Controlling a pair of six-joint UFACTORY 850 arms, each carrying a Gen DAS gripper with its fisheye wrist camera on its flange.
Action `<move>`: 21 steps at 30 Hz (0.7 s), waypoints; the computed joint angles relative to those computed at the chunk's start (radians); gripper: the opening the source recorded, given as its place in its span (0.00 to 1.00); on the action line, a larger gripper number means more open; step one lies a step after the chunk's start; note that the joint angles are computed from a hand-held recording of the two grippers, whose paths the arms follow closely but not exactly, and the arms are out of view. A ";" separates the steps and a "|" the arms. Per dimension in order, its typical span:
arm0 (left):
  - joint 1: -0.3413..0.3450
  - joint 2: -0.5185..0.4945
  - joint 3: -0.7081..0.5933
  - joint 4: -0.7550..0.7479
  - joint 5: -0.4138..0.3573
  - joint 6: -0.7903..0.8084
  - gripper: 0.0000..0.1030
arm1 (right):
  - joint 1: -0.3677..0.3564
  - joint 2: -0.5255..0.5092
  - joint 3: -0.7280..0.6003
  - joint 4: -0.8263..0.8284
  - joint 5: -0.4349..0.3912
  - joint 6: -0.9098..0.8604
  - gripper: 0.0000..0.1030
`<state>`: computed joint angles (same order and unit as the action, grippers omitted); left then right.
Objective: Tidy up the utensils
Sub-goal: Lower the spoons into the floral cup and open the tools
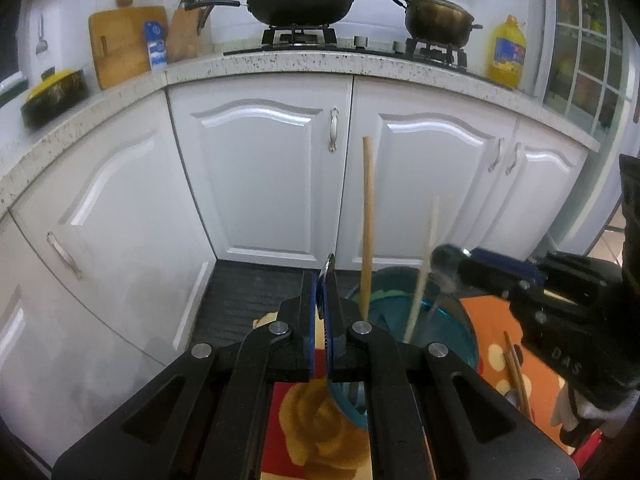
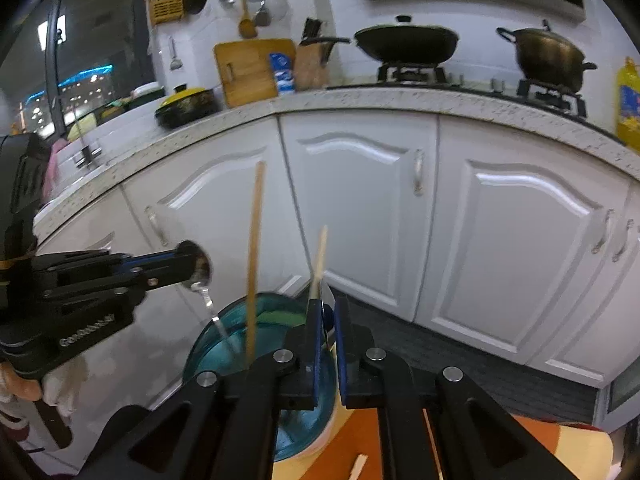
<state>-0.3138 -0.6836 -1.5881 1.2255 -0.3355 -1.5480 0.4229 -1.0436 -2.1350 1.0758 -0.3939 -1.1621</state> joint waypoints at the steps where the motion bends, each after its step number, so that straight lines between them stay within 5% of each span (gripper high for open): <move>1: 0.000 -0.002 -0.002 -0.011 0.001 0.008 0.02 | 0.000 -0.006 -0.012 -0.014 -0.019 0.012 0.06; 5: 0.001 -0.001 -0.003 -0.020 0.012 0.002 0.05 | -0.009 -0.026 -0.049 -0.077 -0.106 0.097 0.09; 8: 0.009 0.000 -0.003 -0.097 0.040 0.062 0.18 | -0.018 -0.002 -0.007 -0.011 -0.102 0.050 0.21; 14: 0.006 0.011 0.016 -0.086 0.054 0.034 0.38 | -0.030 0.035 0.045 0.055 -0.099 0.003 0.21; 21: -0.007 0.038 0.044 -0.062 0.049 -0.004 0.43 | -0.033 0.077 0.114 0.099 -0.075 -0.049 0.23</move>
